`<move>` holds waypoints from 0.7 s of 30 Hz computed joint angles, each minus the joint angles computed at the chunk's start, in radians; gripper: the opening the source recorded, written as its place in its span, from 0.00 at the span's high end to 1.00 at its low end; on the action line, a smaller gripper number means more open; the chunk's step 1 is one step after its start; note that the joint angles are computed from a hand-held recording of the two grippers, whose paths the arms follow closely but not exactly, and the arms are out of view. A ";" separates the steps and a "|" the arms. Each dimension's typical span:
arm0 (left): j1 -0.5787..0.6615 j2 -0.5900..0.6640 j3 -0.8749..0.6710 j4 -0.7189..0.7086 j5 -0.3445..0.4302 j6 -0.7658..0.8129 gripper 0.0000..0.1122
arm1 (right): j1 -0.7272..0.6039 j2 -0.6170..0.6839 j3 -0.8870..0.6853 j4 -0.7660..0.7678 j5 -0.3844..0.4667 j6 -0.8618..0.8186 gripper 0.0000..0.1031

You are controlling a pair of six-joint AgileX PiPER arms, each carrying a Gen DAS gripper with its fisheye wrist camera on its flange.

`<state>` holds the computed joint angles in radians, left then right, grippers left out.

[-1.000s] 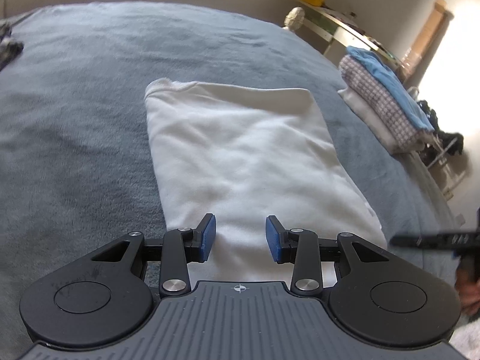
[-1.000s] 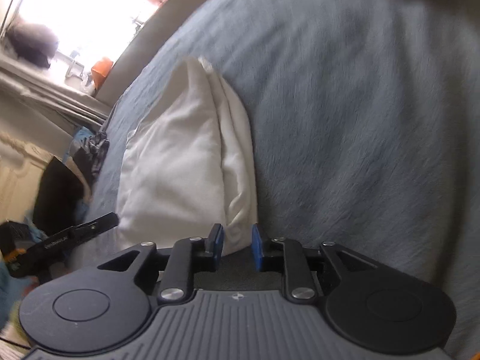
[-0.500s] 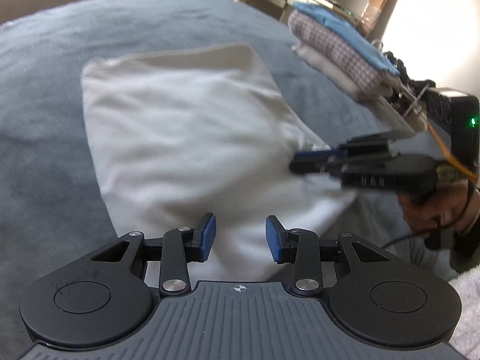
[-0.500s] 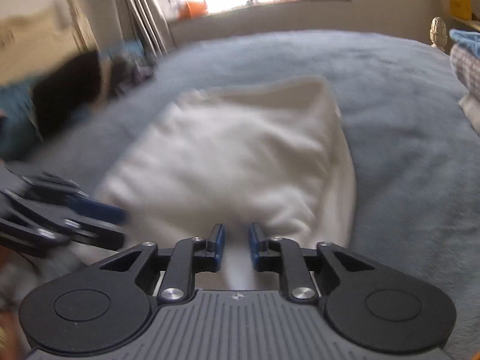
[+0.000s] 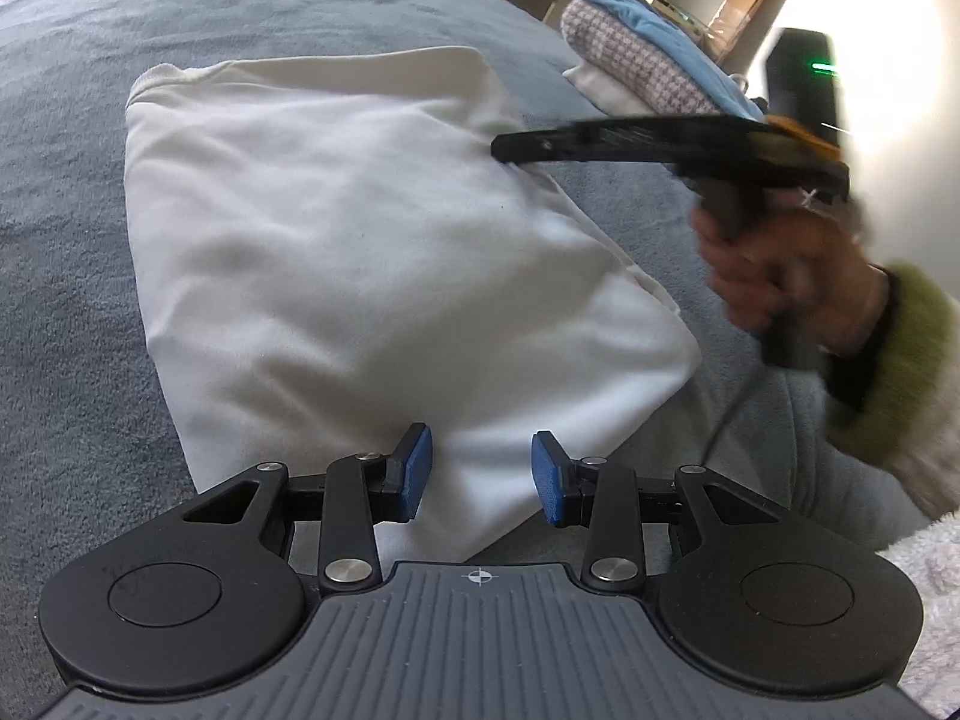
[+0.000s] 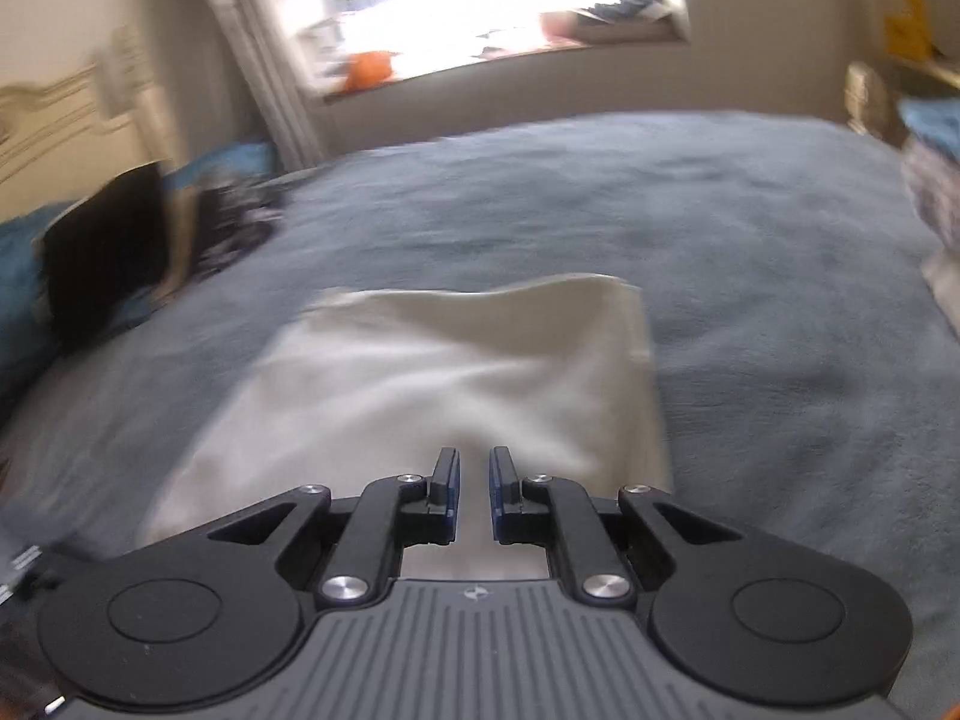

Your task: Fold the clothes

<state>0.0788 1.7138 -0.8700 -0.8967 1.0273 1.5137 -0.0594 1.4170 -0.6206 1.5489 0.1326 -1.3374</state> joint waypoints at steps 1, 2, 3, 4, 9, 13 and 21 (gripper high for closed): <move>0.002 0.002 -0.002 0.002 0.004 -0.003 0.68 | -0.039 0.035 -0.017 0.092 -0.007 -0.060 0.91; 0.005 0.007 -0.007 0.003 0.011 -0.002 0.68 | -0.086 0.040 -0.023 0.144 0.026 -0.080 0.90; 0.008 0.012 -0.011 0.004 0.017 -0.001 0.68 | -0.134 0.044 -0.031 0.156 0.065 -0.060 0.90; 0.011 0.016 -0.015 0.005 0.024 -0.001 0.68 | -0.165 0.026 -0.034 0.128 0.113 -0.017 0.90; 0.024 0.047 -0.043 0.010 0.057 -0.010 0.68 | -0.191 0.077 -0.115 -0.043 0.349 0.108 0.89; 0.034 0.052 -0.040 0.004 0.067 0.008 0.67 | -0.232 0.285 -0.284 -0.085 0.392 0.197 0.90; 0.048 0.070 -0.052 0.011 0.095 -0.005 0.67 | -0.247 0.368 -0.456 -0.163 0.638 0.378 0.78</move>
<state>0.1269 1.7836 -0.9223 -0.8854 1.1219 1.5087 -0.3068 1.7854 -1.0763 1.3856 0.7705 -0.9598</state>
